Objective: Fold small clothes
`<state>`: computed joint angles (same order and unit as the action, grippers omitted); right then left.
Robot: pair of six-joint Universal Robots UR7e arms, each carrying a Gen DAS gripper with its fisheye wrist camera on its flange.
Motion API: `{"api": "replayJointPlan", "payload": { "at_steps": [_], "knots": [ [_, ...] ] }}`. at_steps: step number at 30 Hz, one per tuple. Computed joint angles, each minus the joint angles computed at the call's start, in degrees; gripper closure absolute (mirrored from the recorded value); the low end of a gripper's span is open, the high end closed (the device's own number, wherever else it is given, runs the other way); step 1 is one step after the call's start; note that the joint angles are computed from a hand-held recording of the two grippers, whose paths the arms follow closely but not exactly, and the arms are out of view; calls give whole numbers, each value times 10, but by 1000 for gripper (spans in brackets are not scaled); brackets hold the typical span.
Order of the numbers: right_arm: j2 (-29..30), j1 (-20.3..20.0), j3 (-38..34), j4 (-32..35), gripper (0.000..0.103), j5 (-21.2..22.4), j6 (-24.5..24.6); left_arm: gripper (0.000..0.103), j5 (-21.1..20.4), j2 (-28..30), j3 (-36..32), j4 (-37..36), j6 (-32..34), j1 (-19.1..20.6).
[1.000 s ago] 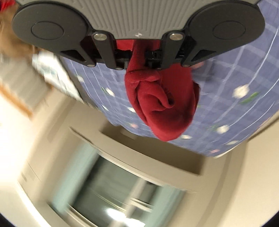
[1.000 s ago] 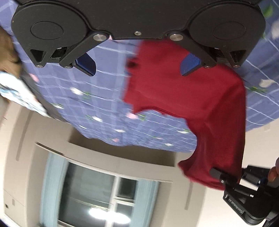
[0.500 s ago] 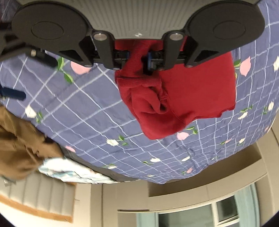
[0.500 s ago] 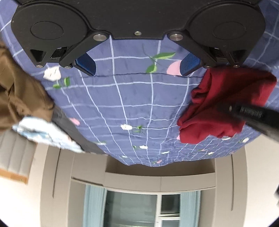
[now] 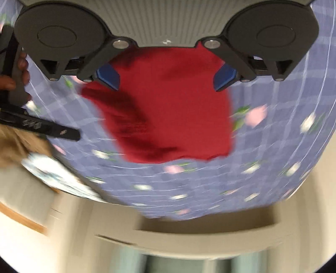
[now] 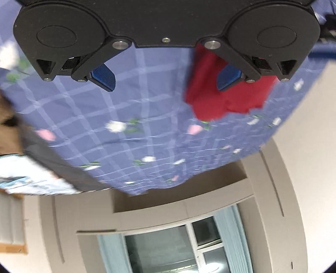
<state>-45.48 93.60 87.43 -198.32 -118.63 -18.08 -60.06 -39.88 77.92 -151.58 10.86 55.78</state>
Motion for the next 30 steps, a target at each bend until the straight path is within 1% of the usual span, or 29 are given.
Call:
{"api": "replayJointPlan", "payload": {
  "at_steps": [2, 3, 4, 6, 8, 9, 10, 12, 15, 16, 17, 18, 19, 21, 22, 23, 24, 25, 27, 28, 30],
  "knots": [
    [27, 2, -60, 66, 1, 14, 14, 5, 19, 9, -30, 39, -81, 10],
    [42, 4, -88, 89, 1, 14, 16, 5, 18, 14, -47, 62, -122, 17],
    [58, 4, -118, 115, 1, 12, 16, 5, 9, 16, -59, 74, -147, 23],
    [80, 3, -160, 152, 1, 4, 11, 5, -10, 25, -81, 91, -181, 35],
    [99, -1, -195, 182, 1, -21, 5, 6, -11, 33, -97, 123, -196, 41],
    [102, -5, -201, 187, 1, -29, 6, 9, -7, 37, -105, 144, -198, 44],
    [100, -11, -200, 192, 1, -30, 14, 12, -7, 39, -106, 156, -196, 46],
    [90, -24, -185, 194, 1, -24, 25, 13, -11, 37, -101, 170, -191, 54],
    [78, -46, -158, 187, 1, -3, 23, 13, -28, 25, -74, 160, -185, 66],
    [74, -52, -147, 179, 1, 10, 16, 14, -32, 23, -66, 149, -169, 68],
    [74, -53, -139, 163, 1, 15, -6, 14, -33, 21, -63, 143, -157, 69],
    [76, -53, -136, 152, 1, 15, -28, 14, -32, 21, -63, 145, -149, 69],
    [75, -53, -135, 151, 1, 18, -28, 14, -32, 21, -64, 148, -147, 69],
    [63, -52, -131, 168, 1, 22, 4, 14, -32, 20, -71, 159, -148, 67],
    [56, -48, -125, 170, 1, 22, 14, 13, -24, 19, -72, 158, -146, 63],
    [50, -43, -116, 163, 1, 22, 14, 12, -13, 17, -70, 149, -139, 57],
    [43, -37, -105, 155, 1, 23, 13, 7, -3, 13, -62, 130, -125, 52],
    [34, -33, -89, 151, 1, 30, 10, 4, -3, 10, -56, 113, -112, 50],
    [19, -25, -59, 146, 1, 45, 1, 4, -10, 7, -48, 94, -93, 48],
    [15, -21, -45, 144, 1, 46, -8, 4, -6, 10, -52, 103, -93, 47],
    [12, -15, -22, 129, 1, 34, -29, 6, 12, 16, -61, 141, -103, 47]
  ]
}}
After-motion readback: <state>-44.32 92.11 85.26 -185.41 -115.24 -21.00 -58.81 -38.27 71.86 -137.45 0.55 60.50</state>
